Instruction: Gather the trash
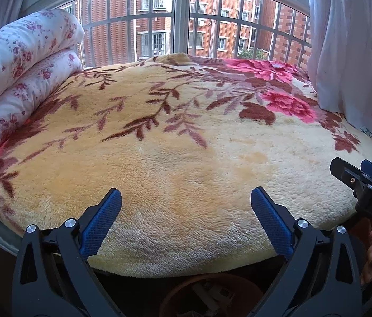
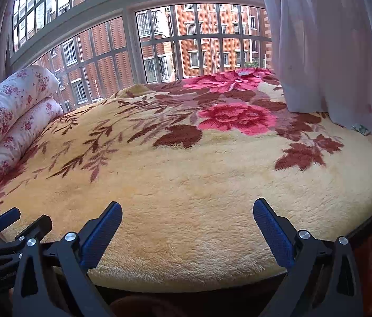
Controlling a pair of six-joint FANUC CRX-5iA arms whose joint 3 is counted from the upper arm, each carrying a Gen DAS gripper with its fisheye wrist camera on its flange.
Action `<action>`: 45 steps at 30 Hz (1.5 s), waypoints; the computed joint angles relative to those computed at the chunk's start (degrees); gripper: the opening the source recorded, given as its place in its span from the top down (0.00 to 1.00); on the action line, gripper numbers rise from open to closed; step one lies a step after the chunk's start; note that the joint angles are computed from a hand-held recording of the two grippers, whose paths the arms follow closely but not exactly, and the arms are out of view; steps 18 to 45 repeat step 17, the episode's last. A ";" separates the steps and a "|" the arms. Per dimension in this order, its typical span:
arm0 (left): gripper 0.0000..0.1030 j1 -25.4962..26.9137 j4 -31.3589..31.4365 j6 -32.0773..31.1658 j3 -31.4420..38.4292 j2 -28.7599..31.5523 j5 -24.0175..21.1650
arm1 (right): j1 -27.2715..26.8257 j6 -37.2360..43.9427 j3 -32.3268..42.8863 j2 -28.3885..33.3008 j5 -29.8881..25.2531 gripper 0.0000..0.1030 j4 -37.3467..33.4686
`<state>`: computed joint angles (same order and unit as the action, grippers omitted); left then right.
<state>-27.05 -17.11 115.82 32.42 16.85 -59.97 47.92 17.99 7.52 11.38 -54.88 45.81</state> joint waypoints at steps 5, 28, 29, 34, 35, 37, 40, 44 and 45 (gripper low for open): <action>0.07 0.00 -0.27 0.56 -1.27 -0.91 1.82 | -0.04 -0.16 0.09 0.17 -0.27 0.05 -0.40; 0.07 -0.53 -3.09 0.65 1.49 0.53 -2.18 | -0.28 0.75 0.80 0.55 -0.93 0.05 -0.77; 0.07 -0.53 -3.09 0.65 1.49 0.53 -2.18 | -0.28 0.75 0.80 0.55 -0.93 0.05 -0.77; 0.07 -0.53 -3.09 0.65 1.49 0.53 -2.18 | -0.28 0.75 0.80 0.55 -0.93 0.05 -0.77; 0.07 -0.53 -3.09 0.65 1.49 0.53 -2.18 | -0.28 0.75 0.80 0.55 -0.93 0.05 -0.77; 0.07 -0.53 -3.09 0.65 1.49 0.53 -2.18 | -0.28 0.75 0.80 0.55 -0.93 0.05 -0.77; 0.07 -0.53 -3.09 0.65 1.49 0.53 -2.18 | -0.28 0.75 0.80 0.55 -0.93 0.05 -0.77; 0.07 -0.53 -3.09 0.65 1.49 0.53 -2.18 | -0.28 0.75 0.80 0.55 -0.93 0.05 -0.77; 0.07 -0.53 -3.09 0.65 1.49 0.53 -2.18 | -0.28 0.75 0.80 0.55 -0.93 0.05 -0.77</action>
